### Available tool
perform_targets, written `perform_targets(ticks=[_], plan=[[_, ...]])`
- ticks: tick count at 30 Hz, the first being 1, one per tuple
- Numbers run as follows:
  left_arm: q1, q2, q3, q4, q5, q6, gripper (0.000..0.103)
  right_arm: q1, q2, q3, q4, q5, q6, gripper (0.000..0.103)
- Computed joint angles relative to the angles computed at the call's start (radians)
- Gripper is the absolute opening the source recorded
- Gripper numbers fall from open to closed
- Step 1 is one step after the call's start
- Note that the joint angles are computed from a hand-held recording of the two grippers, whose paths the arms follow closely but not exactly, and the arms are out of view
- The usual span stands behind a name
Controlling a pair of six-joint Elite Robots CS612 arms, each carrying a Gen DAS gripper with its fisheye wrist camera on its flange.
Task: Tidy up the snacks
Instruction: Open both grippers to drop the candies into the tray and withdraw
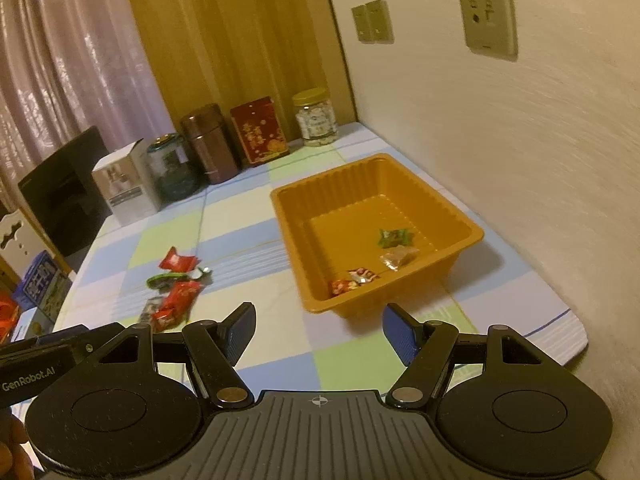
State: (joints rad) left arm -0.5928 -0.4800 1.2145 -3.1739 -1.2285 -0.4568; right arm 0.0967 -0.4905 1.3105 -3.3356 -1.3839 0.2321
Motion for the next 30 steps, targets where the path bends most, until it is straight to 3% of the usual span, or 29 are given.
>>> perform_targets(ticks=[11, 30], plan=[[0.001, -0.027, 0.06, -0.029, 0.018, -0.024, 0.068, 0.018, -0.005, 0.01, 0.003, 0.016, -0.023, 0.07], [0.008, -0.033, 0.082, -0.028, 0.031, -0.049, 0.072, 0.036, 0.009, -0.014, 0.043, 0.028, -0.046, 0.07]])
